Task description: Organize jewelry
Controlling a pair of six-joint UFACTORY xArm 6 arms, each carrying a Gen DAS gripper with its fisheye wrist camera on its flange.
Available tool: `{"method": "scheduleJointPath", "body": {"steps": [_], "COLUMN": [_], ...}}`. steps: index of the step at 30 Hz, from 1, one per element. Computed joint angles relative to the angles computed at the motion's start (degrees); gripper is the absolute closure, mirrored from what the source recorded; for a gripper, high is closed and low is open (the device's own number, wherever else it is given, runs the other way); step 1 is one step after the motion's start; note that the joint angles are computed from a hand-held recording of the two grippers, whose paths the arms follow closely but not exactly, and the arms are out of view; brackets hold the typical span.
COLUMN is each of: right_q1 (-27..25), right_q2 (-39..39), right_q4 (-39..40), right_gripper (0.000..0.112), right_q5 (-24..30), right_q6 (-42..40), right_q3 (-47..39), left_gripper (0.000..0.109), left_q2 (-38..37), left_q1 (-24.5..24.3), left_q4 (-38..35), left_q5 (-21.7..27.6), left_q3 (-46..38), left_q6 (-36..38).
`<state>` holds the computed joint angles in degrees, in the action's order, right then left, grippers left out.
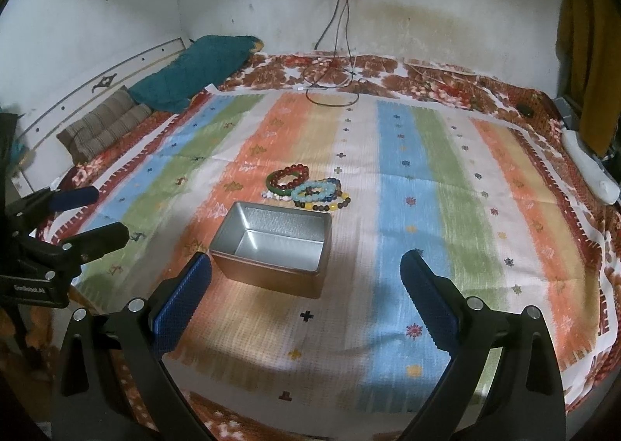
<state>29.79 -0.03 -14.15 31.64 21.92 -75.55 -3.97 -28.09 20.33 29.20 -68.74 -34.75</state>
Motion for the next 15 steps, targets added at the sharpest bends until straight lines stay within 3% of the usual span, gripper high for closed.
{"method": "scheduleJointPath", "body": {"steps": [15], "right_q1": [0.1], "right_q2": [0.8], "right_q4": [0.7], "right_gripper": [0.014], "right_q5": [1.7], "right_q6": [-0.7], "right_q3": [-1.3], "left_gripper": [0.011], "left_q2": [0.3], "left_q1": [-0.4], "left_q4": [2.0], "left_q5": [0.0], "left_q3": [-0.2], "left_q6": [-0.8]}}
